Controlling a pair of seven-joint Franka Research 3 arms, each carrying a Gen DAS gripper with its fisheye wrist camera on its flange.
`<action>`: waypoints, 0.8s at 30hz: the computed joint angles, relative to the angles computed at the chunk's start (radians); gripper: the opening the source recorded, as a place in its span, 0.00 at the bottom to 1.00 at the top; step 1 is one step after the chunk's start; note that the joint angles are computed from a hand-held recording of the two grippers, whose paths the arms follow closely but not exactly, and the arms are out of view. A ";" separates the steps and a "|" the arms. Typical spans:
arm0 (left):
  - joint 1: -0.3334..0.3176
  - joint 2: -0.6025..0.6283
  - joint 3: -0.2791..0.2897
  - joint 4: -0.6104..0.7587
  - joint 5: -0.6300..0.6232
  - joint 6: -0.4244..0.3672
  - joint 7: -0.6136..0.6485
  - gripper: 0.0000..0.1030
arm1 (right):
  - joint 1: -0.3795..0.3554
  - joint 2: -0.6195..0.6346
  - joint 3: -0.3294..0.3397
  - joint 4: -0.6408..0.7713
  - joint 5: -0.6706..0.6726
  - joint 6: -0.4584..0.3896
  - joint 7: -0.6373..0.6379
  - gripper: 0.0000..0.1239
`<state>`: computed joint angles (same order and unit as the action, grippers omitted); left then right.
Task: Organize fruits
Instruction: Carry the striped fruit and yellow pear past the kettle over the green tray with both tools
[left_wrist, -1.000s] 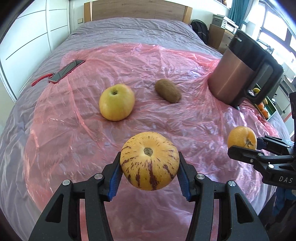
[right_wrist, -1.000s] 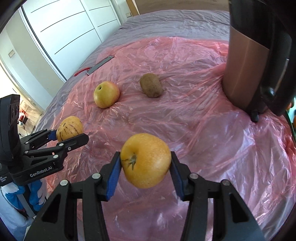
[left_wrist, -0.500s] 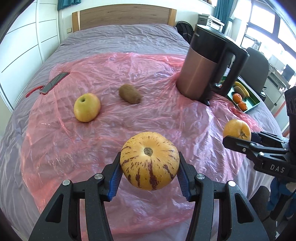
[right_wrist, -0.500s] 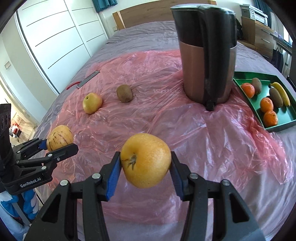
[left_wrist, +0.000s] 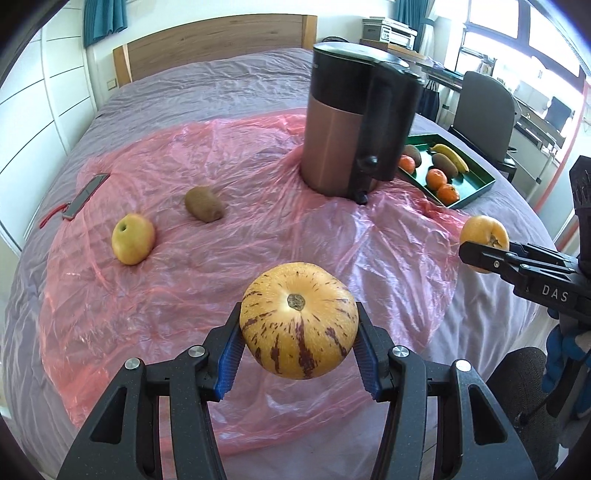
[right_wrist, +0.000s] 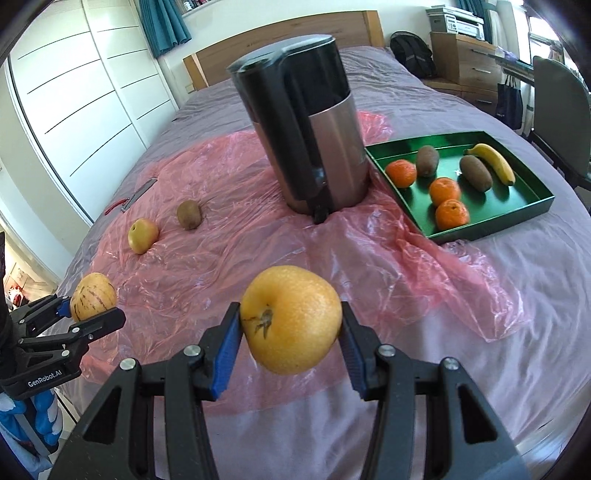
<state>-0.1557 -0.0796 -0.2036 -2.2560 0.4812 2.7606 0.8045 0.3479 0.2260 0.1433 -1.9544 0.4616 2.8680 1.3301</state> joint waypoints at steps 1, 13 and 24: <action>-0.004 0.012 -0.003 0.015 -0.003 -0.007 0.004 0.47 | -0.006 -0.001 0.000 -0.002 0.009 0.003 -0.006 0.16; -0.081 0.194 -0.024 0.240 -0.031 -0.094 0.080 0.47 | -0.098 0.012 -0.008 -0.012 0.134 0.068 -0.088 0.16; -0.160 0.421 -0.033 0.545 -0.096 -0.156 0.213 0.47 | -0.158 0.073 -0.046 0.050 0.113 0.128 -0.063 0.16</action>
